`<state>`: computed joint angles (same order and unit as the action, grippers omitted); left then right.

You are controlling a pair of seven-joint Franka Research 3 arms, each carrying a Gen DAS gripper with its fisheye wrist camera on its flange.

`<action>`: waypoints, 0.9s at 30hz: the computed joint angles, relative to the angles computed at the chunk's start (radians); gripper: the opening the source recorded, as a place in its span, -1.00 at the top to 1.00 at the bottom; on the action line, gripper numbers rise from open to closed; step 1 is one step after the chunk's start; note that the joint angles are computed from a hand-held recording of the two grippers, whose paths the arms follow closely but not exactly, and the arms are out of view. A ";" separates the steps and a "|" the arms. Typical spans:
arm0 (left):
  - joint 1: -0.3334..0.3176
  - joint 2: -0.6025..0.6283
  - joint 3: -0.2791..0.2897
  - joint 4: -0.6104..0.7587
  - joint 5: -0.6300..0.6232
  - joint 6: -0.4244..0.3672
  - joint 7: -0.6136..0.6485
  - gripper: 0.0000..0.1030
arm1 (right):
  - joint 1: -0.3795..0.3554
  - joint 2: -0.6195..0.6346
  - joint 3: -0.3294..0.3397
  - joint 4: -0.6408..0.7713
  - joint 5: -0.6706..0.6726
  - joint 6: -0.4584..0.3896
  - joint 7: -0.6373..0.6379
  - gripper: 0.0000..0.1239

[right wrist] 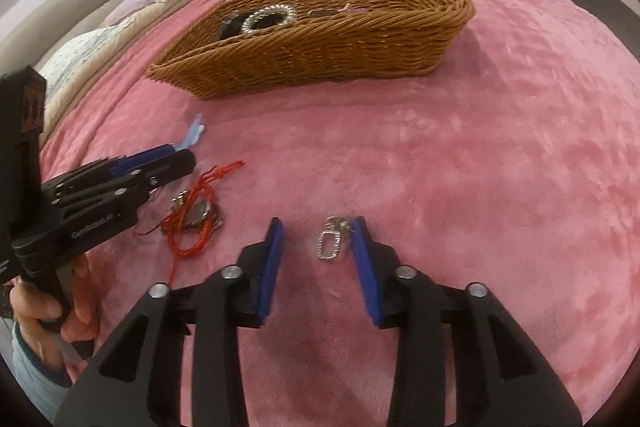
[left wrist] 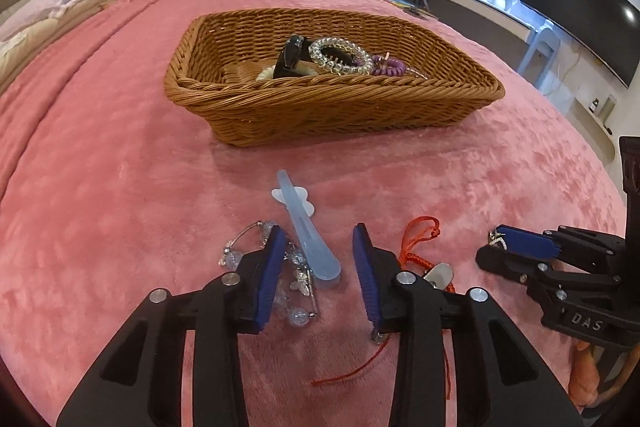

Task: Organize jewelry
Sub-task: 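Grasp the small silver pendant with the right tool while the left tool grasps the light blue hair clip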

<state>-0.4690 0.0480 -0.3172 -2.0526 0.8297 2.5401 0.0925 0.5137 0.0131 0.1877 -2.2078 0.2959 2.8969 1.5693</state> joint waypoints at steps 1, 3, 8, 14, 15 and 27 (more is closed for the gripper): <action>-0.001 0.002 0.000 0.003 0.001 -0.008 -0.003 0.56 | 0.000 0.000 -0.003 -0.002 -0.040 0.005 0.040 0.72; -0.002 -0.001 0.000 0.000 0.006 -0.011 -0.018 0.71 | -0.003 -0.001 -0.006 -0.007 -0.054 0.013 0.067 0.81; 0.001 -0.016 -0.001 -0.021 0.026 0.007 -0.061 0.80 | -0.003 -0.013 -0.005 -0.027 -0.140 0.034 0.122 0.82; -0.006 -0.068 -0.022 -0.059 0.138 0.014 -0.167 0.80 | -0.006 -0.046 0.005 -0.076 -0.282 0.110 0.199 0.83; -0.004 -0.083 -0.026 -0.072 0.162 0.024 -0.193 0.80 | -0.006 -0.053 0.006 -0.084 -0.271 0.123 0.190 0.84; 0.001 -0.177 -0.100 -0.060 0.274 -0.030 -0.323 0.80 | 0.018 -0.166 -0.008 -0.106 -0.077 0.112 0.032 0.84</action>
<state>-0.4680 -0.1293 -0.4171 -2.1128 1.1039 2.5097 -0.2308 0.5313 -0.1525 0.1792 -2.3135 0.2186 3.0085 1.6011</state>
